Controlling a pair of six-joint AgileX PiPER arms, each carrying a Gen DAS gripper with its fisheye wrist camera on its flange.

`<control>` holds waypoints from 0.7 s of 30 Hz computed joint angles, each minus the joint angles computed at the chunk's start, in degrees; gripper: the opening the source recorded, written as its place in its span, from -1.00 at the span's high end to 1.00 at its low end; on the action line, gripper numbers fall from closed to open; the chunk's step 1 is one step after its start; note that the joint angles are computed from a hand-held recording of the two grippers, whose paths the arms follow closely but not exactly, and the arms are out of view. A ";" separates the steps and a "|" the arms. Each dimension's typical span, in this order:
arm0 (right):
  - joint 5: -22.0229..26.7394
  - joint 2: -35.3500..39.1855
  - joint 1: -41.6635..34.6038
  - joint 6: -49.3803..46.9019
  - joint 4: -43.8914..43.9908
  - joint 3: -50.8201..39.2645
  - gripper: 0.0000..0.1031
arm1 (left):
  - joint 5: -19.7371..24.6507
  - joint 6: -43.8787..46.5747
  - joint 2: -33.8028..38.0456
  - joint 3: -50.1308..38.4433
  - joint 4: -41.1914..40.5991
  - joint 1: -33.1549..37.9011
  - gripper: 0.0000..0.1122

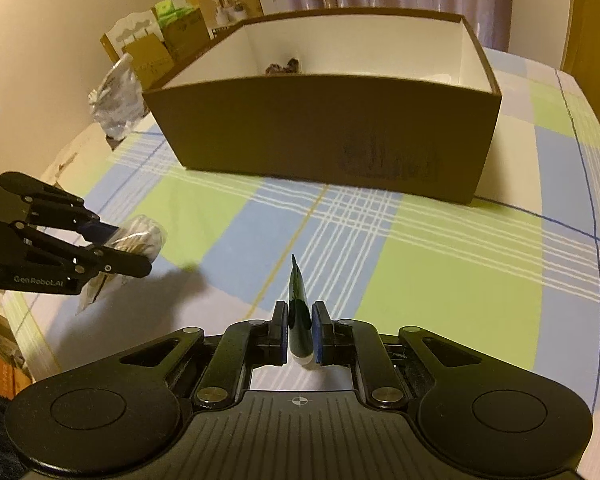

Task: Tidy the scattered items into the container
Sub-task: 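Lift and carry the swab bag and green tube over the box with both grippers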

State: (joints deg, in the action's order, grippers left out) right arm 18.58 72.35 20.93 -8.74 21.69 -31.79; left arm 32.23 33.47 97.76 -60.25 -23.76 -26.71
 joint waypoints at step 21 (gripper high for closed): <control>5.38 -2.78 -13.14 -25.43 26.57 -0.38 0.72 | 0.55 -3.10 -0.82 -3.07 2.87 -1.59 0.62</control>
